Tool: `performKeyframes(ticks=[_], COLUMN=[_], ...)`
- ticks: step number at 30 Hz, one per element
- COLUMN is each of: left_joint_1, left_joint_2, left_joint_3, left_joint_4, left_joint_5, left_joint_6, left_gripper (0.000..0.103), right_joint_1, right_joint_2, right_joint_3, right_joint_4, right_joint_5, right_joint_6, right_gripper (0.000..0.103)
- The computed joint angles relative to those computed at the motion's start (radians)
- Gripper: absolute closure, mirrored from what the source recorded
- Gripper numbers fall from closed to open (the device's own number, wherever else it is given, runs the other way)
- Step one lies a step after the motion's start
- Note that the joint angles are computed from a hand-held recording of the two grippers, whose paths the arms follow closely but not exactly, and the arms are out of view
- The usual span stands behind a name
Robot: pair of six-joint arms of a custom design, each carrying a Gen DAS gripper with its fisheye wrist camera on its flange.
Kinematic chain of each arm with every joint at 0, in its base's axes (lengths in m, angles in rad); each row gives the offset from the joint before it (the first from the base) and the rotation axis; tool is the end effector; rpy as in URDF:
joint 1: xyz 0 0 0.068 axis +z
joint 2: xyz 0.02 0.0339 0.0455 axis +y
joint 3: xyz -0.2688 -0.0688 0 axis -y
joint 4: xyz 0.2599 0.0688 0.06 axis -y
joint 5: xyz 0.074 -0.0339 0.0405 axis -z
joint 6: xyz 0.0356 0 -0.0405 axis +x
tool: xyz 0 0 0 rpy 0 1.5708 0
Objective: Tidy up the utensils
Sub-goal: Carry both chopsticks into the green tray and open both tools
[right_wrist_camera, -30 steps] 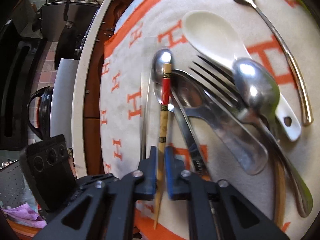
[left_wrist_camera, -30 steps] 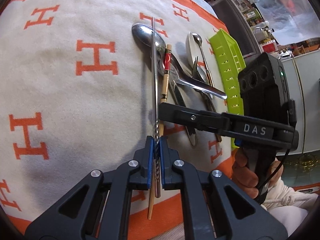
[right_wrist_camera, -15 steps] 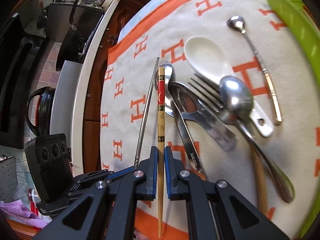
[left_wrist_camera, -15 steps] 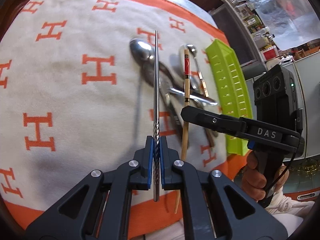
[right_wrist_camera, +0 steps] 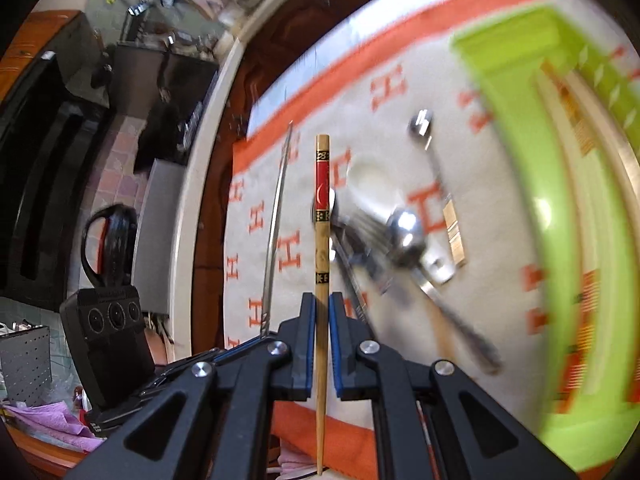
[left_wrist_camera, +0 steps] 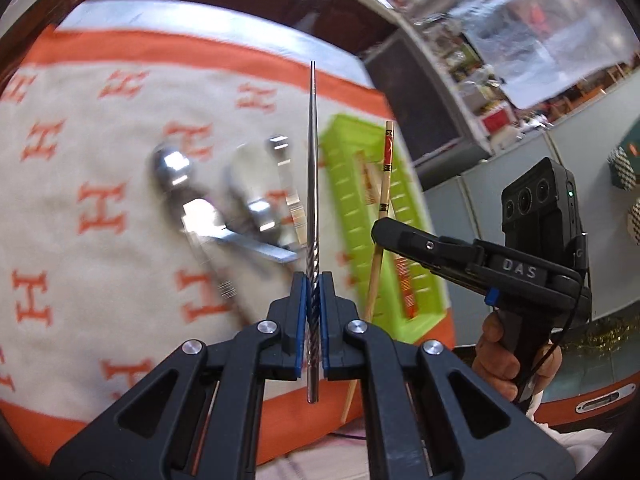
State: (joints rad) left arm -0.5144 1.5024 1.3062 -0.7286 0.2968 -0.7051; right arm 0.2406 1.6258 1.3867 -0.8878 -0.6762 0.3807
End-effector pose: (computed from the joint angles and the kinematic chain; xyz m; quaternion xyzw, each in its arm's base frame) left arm 0.2850 -0.1730 0.3036 -0.0426 0.9381 -0.2947 0.1771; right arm 0.3299 0.1039 0.2867 -0.0084 0.9231 0.3716 0.0988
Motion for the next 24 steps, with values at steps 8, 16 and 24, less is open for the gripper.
performKeyframes(ticks=[8, 16, 24], left_joint_1=[-0.162, -0.224, -0.240], left_joint_2=[0.320, 0.591, 0.761], left_joint_3=[0.392, 0.614, 0.775], left_joint_4=[-0.045, -0.074, -0.189], left_joint_5=[-0.072, -0.122, -0.147], left_joint_6=[-0.028, -0.107, -0.144], left_gripper=[0.100, 0.100, 0.099], right_joint_1=[-0.194, -0.244, -0.209], right_joint_2=[0.000, 0.092, 0.182], right_joint_3=[0.180, 0.278, 0.275], right_joint_4=[-0.208, -0.247, -0.230], right_joint_5=[0.219, 0.413, 0.508], right_joint_6=[-0.216, -0.392, -0.501], right_gripper=[0.097, 0.097, 0.096])
